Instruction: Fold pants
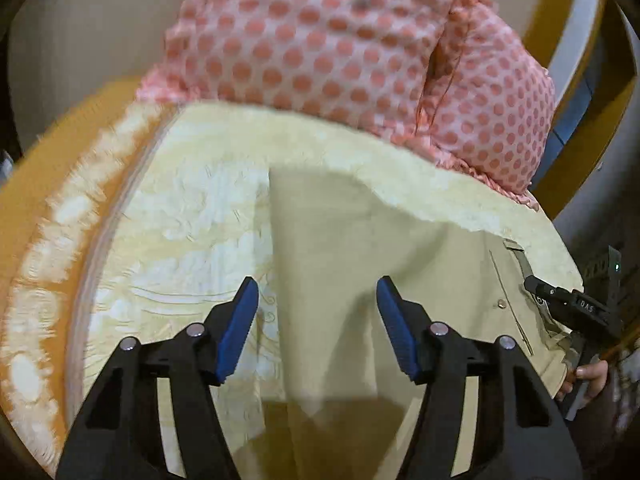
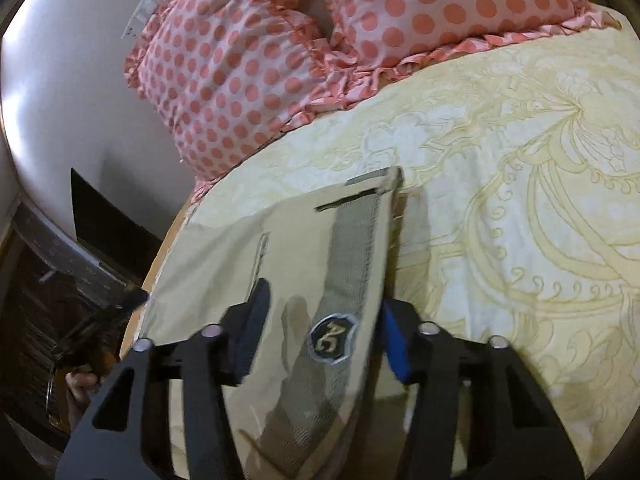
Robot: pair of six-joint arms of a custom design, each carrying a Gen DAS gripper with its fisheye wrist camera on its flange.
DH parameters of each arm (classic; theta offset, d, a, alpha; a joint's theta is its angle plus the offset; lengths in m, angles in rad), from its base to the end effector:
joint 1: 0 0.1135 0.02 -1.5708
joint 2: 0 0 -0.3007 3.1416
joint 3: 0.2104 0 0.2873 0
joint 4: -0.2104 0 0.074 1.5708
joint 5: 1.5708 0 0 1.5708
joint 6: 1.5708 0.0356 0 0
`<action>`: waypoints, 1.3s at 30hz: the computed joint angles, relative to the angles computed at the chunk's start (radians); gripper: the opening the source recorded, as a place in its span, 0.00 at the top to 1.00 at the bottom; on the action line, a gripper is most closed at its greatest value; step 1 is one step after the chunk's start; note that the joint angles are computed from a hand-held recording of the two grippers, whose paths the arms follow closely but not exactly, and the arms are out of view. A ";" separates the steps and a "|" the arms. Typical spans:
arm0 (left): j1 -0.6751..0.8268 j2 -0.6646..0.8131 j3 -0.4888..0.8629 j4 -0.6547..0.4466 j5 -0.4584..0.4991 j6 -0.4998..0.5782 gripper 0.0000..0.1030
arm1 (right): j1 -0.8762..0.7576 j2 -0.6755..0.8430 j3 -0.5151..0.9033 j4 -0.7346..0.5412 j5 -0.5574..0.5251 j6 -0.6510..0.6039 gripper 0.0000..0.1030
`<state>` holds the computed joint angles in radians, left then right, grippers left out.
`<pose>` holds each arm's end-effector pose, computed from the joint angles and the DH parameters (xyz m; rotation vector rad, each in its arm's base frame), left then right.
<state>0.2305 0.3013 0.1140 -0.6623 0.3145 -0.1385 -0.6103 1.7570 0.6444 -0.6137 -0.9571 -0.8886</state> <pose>0.0914 0.0101 0.1284 -0.2977 2.3739 -0.3369 0.2126 -0.1132 0.0902 -0.2362 2.3846 1.0364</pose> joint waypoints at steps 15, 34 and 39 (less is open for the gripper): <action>-0.109 0.374 0.079 0.190 0.015 0.036 0.95 | 0.067 0.116 0.201 -0.336 -0.026 -0.182 0.89; -0.293 0.673 0.172 0.644 -0.245 -0.061 0.42 | 0.210 -0.003 0.228 0.118 -0.075 0.297 0.23; -0.349 0.936 0.211 0.679 -0.150 -0.174 0.42 | 0.300 0.088 0.237 0.049 0.072 0.296 0.23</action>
<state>-0.1181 1.2370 0.3248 0.0163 0.1643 -0.3127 -0.3107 1.8450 0.8814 -0.5650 -0.8853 -0.5930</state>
